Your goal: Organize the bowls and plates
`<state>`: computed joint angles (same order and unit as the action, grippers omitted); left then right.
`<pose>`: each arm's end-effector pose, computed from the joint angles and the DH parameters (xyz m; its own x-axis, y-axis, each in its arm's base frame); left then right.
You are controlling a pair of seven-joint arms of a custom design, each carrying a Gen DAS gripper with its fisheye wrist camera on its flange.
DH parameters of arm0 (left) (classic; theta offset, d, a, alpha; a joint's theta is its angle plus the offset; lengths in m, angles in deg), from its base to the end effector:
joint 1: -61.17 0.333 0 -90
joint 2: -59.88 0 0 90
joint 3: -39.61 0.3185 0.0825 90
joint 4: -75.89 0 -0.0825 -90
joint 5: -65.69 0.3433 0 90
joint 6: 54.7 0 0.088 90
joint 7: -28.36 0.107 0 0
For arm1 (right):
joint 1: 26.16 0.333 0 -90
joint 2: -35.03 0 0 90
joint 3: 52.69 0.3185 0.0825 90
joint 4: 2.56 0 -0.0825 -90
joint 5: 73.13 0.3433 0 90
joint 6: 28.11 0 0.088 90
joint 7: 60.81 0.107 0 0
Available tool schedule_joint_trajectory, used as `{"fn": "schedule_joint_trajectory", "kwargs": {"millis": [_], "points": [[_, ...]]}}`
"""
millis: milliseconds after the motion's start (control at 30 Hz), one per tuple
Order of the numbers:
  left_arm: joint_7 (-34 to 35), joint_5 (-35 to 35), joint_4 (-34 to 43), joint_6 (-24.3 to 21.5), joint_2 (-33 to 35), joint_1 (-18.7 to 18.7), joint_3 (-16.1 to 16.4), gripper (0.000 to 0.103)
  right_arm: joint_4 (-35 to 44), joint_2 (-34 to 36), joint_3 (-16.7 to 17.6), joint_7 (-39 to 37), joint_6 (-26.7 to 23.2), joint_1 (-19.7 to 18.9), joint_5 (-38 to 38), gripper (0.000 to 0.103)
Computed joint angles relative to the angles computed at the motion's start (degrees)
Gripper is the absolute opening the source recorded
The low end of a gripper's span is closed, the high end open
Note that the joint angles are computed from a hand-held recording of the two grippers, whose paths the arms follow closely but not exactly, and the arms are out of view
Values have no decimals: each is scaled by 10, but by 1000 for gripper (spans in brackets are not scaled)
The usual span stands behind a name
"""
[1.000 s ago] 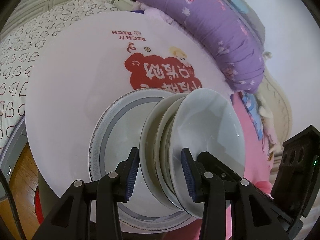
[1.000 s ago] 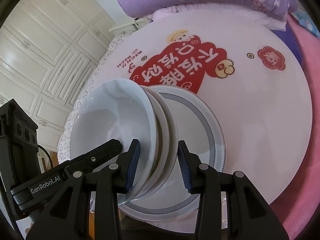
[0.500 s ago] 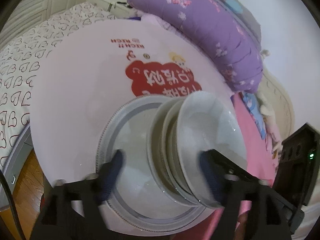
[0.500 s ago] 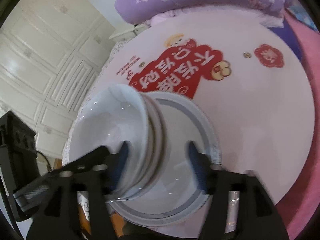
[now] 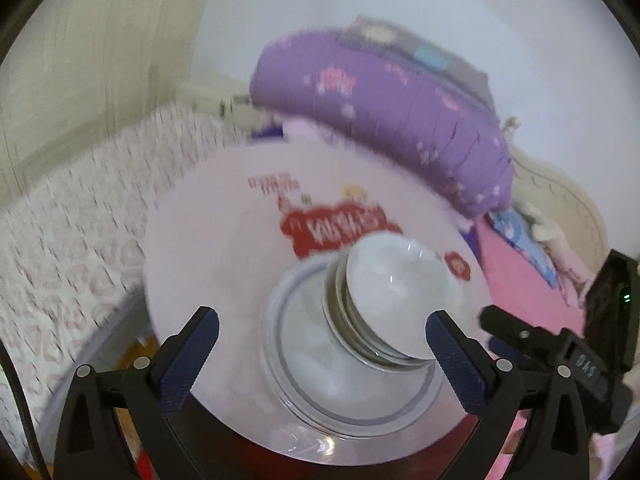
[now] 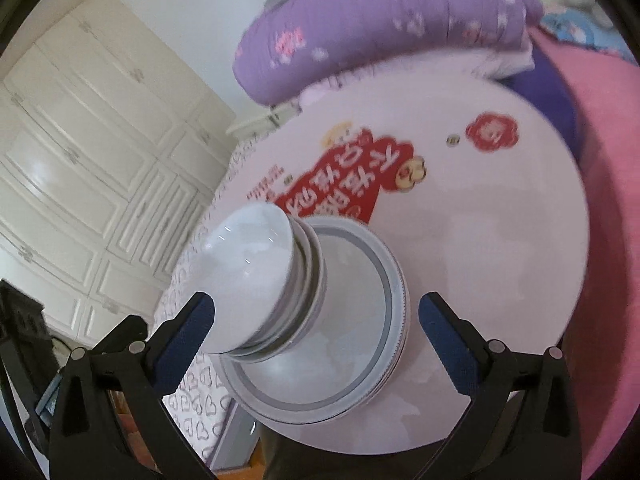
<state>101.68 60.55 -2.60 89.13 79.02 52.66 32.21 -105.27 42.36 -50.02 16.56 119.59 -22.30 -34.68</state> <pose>0.6501 -0.1664 0.6339 -0.0444 -0.9426 0.3310 -0.7359 -0.1932 -0.6489 0.6044 0.0568 0.5638 0.0511 -0.8761 -0.4793 -0.7919 0.2568 -0.5540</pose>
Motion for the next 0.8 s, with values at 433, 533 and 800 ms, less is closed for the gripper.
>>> {"fn": "schedule_joint_trajectory", "kwargs": {"millis": [433, 533, 800], "points": [[-289, 390, -297, 246, -238, 11, 10, 102, -189, -177, 1, 136, 200, 40, -240, 103], [-362, 460, -362, 279, -290, 54, -25, 102, -227, -206, 17, 191, 229, 26, -324, 103], [-381, 454, -475, 336, -378, 120, -83, 102, -314, -286, 80, 327, 286, -54, -502, 103]]}}
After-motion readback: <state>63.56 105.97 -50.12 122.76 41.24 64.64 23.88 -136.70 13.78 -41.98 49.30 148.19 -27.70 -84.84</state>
